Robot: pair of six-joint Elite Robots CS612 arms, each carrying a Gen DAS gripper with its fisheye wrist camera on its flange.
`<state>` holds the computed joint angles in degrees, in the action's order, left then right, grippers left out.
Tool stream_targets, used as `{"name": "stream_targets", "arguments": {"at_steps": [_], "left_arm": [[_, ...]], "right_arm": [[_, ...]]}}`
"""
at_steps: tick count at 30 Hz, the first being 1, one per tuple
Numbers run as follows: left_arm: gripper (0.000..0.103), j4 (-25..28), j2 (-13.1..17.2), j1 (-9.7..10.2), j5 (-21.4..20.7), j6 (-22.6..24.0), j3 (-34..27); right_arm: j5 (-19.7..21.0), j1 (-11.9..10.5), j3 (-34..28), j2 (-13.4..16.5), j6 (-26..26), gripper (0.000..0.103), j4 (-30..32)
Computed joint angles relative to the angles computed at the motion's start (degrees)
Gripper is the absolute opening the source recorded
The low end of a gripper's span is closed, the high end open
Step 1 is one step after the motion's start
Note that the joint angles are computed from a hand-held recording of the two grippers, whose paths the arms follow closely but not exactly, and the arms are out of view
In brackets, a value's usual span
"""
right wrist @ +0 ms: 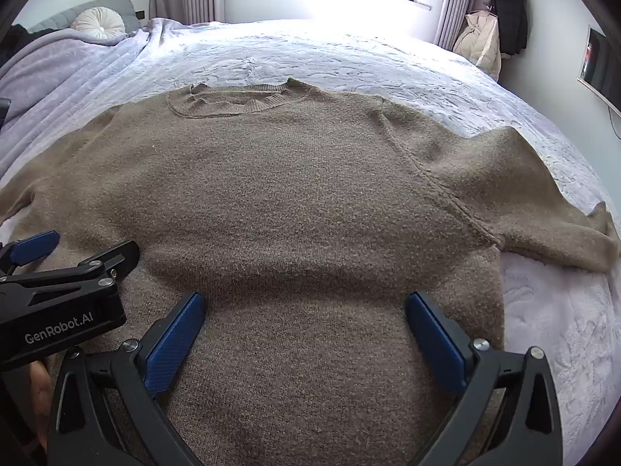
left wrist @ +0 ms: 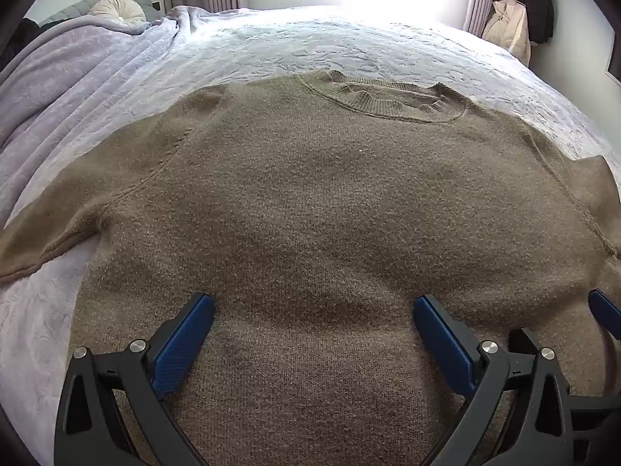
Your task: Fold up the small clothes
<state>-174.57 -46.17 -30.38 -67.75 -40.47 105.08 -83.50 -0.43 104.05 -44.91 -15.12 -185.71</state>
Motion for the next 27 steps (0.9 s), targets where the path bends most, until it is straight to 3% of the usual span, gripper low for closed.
{"name": "stream_targets", "arguments": {"at_steps": [4, 13, 19, 23, 27], "left_arm": [[0.103, -1.4, 0.0, 0.46, -0.7, 0.2, 0.4], [0.103, 0.7, -0.6, -0.36, 1.6, 0.3, 0.0], [0.103, 0.7, -0.5, -0.43, 1.8, 0.5, 0.1], [0.103, 0.3, -0.4, -0.41, 1.8, 0.6, 0.2], [0.103, -0.2, -0.4, -0.42, 1.8, 0.6, 0.4]], "right_arm": [[-0.1, 0.0, 0.0, 0.0, 0.0, 0.103, 0.0], [0.1, -0.2, 0.1, -0.2, -0.1, 0.103, 0.0], [-4.5, 1.3, 0.0, -0.2, -1.9, 0.103, 0.2], [-2.0, 0.5, 0.0, -0.2, -0.6, 0.103, 0.8], [-2.6, 0.7, 0.0, -0.3, -0.8, 0.103, 0.8]]}}
